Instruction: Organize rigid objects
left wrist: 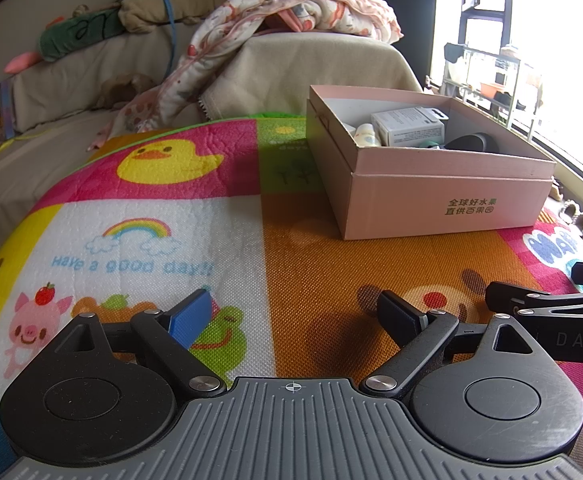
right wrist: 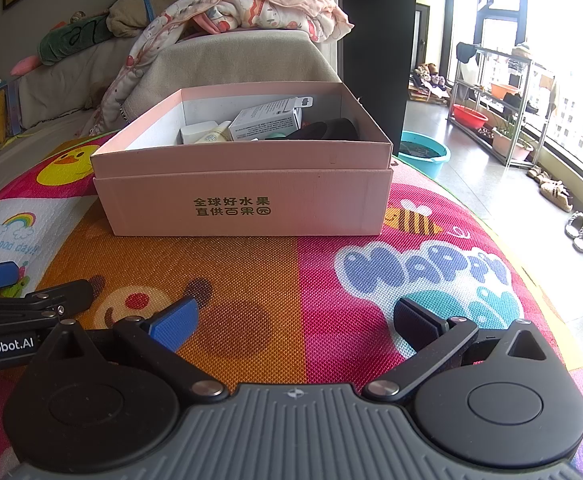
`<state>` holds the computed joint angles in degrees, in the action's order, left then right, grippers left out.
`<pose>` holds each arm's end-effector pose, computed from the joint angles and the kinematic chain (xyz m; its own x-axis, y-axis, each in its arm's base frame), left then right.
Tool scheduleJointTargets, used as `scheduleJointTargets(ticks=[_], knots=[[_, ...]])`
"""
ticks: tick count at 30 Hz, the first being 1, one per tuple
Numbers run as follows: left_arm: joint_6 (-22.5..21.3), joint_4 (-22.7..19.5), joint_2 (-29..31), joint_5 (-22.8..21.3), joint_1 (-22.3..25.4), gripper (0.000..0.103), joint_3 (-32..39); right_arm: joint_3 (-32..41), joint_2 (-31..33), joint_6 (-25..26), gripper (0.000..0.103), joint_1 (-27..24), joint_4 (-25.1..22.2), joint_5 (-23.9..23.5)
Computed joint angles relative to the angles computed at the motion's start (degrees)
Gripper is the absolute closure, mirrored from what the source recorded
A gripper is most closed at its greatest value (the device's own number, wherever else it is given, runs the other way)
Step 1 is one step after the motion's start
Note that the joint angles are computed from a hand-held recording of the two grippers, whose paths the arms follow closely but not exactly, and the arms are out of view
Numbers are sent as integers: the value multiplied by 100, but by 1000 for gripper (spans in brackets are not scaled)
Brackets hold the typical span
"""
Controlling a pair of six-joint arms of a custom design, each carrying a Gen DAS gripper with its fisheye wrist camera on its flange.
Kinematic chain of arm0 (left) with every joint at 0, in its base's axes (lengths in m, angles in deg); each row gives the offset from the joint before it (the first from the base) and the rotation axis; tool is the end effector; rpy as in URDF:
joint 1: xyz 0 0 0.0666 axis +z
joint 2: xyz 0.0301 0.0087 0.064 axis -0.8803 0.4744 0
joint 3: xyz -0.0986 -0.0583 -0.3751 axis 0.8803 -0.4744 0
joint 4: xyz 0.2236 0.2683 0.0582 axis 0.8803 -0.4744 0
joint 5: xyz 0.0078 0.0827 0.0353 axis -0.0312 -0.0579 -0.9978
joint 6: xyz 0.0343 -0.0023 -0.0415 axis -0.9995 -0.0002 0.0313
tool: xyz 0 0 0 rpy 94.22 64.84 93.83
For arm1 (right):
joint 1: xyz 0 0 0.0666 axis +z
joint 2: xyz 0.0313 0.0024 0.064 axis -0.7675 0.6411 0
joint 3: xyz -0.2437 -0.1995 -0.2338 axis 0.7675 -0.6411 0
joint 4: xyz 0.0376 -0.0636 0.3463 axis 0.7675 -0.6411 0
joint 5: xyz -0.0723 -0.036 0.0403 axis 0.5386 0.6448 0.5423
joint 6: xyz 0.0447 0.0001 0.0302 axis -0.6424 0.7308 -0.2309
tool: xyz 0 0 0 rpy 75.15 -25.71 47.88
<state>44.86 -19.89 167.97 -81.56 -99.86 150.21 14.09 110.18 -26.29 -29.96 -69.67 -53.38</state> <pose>0.3719 -0.2775 0.3977 -0.6063 0.1384 -0.7831 0.2173 0.9761 0.0042 0.3186 0.1030 0.4162 -0.6307 0.0912 -0.7707 0.1314 0.9913 0.0098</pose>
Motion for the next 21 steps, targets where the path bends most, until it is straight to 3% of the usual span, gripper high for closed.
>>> scheduleJointTargets(ticks=[21], knots=[[7, 8, 11, 17, -4, 9, 3, -4, 1, -1, 0, 3, 6, 1]])
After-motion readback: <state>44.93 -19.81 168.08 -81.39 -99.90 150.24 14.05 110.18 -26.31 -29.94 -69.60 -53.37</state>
